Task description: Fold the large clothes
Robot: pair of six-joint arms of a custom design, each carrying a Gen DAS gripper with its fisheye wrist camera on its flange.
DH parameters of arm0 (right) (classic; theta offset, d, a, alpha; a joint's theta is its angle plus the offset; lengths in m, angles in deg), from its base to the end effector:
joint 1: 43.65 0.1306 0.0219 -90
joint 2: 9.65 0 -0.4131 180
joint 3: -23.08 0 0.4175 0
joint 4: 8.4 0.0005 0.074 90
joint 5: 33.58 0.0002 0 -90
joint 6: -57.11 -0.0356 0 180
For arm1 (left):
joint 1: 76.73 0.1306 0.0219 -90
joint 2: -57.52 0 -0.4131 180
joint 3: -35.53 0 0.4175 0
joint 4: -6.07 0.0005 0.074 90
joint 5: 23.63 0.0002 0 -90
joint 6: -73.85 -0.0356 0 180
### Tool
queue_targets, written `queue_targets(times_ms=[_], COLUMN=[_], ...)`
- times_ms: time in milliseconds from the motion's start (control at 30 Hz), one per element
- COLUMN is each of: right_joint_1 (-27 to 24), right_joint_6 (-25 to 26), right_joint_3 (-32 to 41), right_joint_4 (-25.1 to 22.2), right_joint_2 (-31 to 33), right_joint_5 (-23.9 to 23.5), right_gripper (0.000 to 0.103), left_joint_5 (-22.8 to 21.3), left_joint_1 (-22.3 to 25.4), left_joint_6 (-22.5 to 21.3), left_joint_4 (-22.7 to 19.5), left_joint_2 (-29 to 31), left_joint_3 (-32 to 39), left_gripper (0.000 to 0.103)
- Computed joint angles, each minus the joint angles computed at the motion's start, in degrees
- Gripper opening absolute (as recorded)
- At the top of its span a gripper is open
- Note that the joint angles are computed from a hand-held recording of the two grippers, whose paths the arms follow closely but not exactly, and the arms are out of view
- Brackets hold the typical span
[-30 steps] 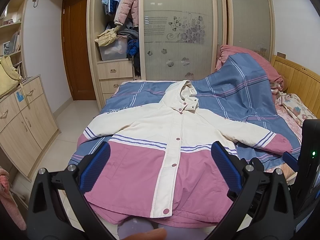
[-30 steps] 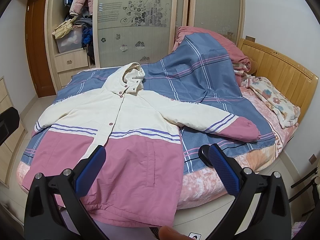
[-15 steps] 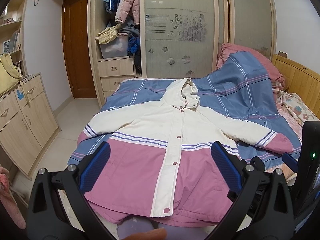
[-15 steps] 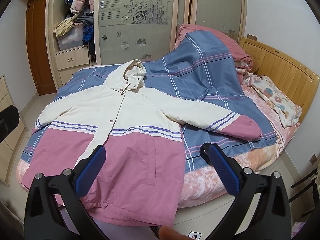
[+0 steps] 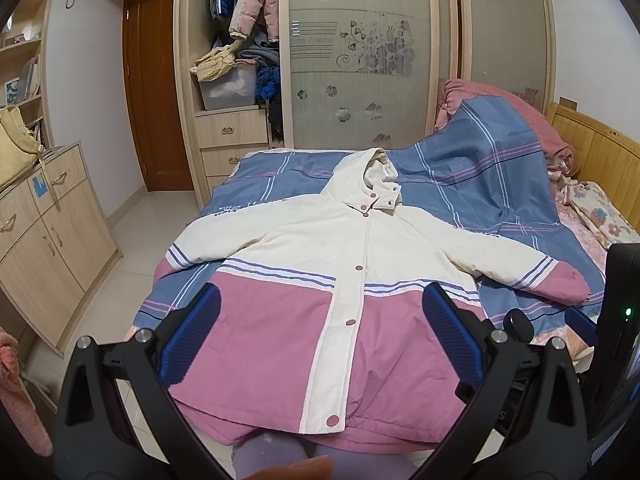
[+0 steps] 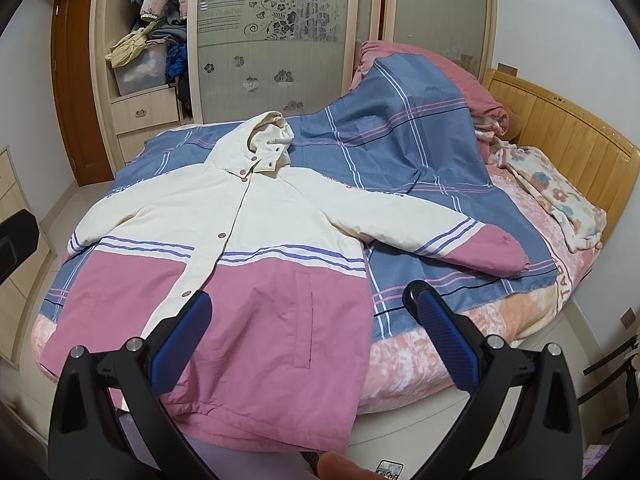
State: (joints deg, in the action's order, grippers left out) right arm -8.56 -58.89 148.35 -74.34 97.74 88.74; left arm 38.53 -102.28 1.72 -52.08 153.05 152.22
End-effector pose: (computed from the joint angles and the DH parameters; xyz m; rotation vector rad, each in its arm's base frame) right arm 0.5121 0.3359 0.5754 0.0705 2.2523 -0.1227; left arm 0.4898 -0.2163 0.6289 -0.1193 2.1300 0.0970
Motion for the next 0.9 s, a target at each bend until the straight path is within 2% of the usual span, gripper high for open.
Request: queue_targets(times_ms=[233,300,333,367,467,567,667,733,800,867,900], right_joint_1=[-0.59,-0.79,-0.97,-1.22,-2.58,-5.76,-11.86,-18.52,-23.04,-26.39,-28.26], right_joint_6=[0.20,0.04,-0.09,-0.16,-0.34,-2.58,-8.61,-14.46,-20.26,-23.76,-24.29], right_joint_3=[0.38,0.34,0.12,-0.43,-2.53,-5.13,-10.21,-15.44,-19.85,-22.30,-23.64], right_joint_4=[-0.25,-0.18,0.03,0.58,3.29,6.53,11.48,17.56,23.07,26.20,28.68], right_joint_2=[0.62,0.68,0.53,0.17,-1.23,-2.84,-5.14,-6.63,-7.25,-7.07,-6.82], right_joint_5=[-0.47,-0.68,-0.73,-0.40,2.17,0.57,-8.46,-23.28,-31.49,-34.45,-35.48], right_gripper=[0.102,0.102,0.102,0.102,0.102,0.102,0.102,0.102,0.102,0.102,0.102], left_joint_5=[0.49,2.31,4.37,9.11,18.78,25.55,29.85,32.26,33.11,32.24,32.37], left_joint_1=[0.38,1.01,1.58,2.91,5.82,7.91,8.97,9.42,9.23,8.24,8.04], left_joint_6=[0.05,1.00,2.13,4.23,8.06,10.60,11.95,13.97,14.21,11.98,11.26], left_joint_4=[-0.97,-0.39,-0.24,0.03,-0.51,-0.81,-0.94,-0.73,-1.23,-2.71,-2.96], left_joint_2=[1.18,1.19,1.16,1.02,1.44,2.26,3.65,5.01,7.03,9.89,10.81], left_joint_3=[1.25,0.90,0.67,-0.04,-1.64,-3.33,-3.74,-3.53,-2.16,0.72,1.46], left_gripper=[0.101,0.101,0.101,0.101,0.101,0.101,0.101,0.101,0.097,0.084,0.084])
